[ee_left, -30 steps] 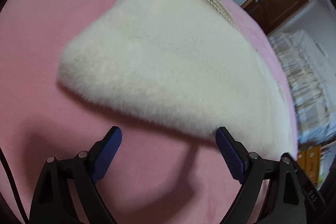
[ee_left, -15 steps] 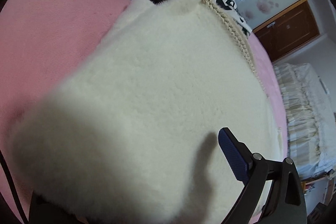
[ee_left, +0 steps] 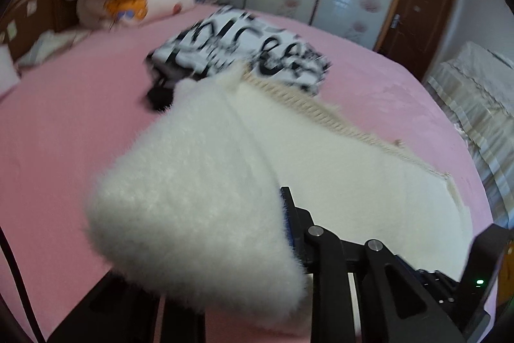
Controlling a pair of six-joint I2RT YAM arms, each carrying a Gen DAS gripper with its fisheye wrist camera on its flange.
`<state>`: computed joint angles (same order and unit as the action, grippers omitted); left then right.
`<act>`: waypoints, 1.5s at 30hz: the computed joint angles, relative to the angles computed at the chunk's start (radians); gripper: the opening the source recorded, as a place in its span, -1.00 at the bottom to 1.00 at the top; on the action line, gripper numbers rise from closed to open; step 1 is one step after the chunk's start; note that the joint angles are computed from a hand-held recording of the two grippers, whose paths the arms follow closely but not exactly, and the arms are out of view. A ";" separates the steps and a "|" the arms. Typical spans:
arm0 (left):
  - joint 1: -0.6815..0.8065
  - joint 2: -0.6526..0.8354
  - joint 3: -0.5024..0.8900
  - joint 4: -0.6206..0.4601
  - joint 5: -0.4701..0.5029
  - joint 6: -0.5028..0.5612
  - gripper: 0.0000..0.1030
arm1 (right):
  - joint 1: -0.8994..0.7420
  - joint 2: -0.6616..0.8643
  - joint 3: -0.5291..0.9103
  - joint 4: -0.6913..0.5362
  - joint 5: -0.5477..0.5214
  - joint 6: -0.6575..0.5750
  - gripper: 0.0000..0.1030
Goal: Fold large clothes
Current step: 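Grasp one end of the folded rectangle with the left gripper and lift, then fold the lifted end over toward the middle with the left gripper, release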
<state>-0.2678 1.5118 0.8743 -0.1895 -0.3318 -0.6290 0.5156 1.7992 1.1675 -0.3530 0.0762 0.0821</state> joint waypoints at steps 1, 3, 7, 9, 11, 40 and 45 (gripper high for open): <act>-0.024 0.002 0.033 -0.022 -0.019 0.006 -0.59 | -0.014 -0.009 -0.008 -0.001 -0.030 0.005 -0.55; -0.081 0.033 0.125 -0.061 -0.061 0.029 -0.61 | -0.067 -0.027 -0.018 -0.017 -0.133 0.014 -0.56; -0.178 0.105 0.275 -0.102 -0.119 0.087 -0.62 | -0.206 -0.105 -0.071 -0.059 -0.335 0.053 -0.58; -0.245 0.154 0.358 -0.127 -0.154 0.102 -0.62 | -0.287 -0.184 -0.137 -0.059 -0.347 0.070 -0.58; -0.303 0.207 0.429 -0.138 -0.170 0.113 -0.62 | -0.387 -0.258 -0.200 -0.061 -0.370 0.074 -0.58; -0.362 0.218 0.412 -0.216 0.140 0.091 0.87 | -0.860 -0.372 -0.159 -0.282 -0.535 -0.198 0.03; -0.262 0.212 0.371 -0.261 0.104 0.108 0.87 | -0.830 -0.239 0.032 -0.416 -0.634 -0.205 0.46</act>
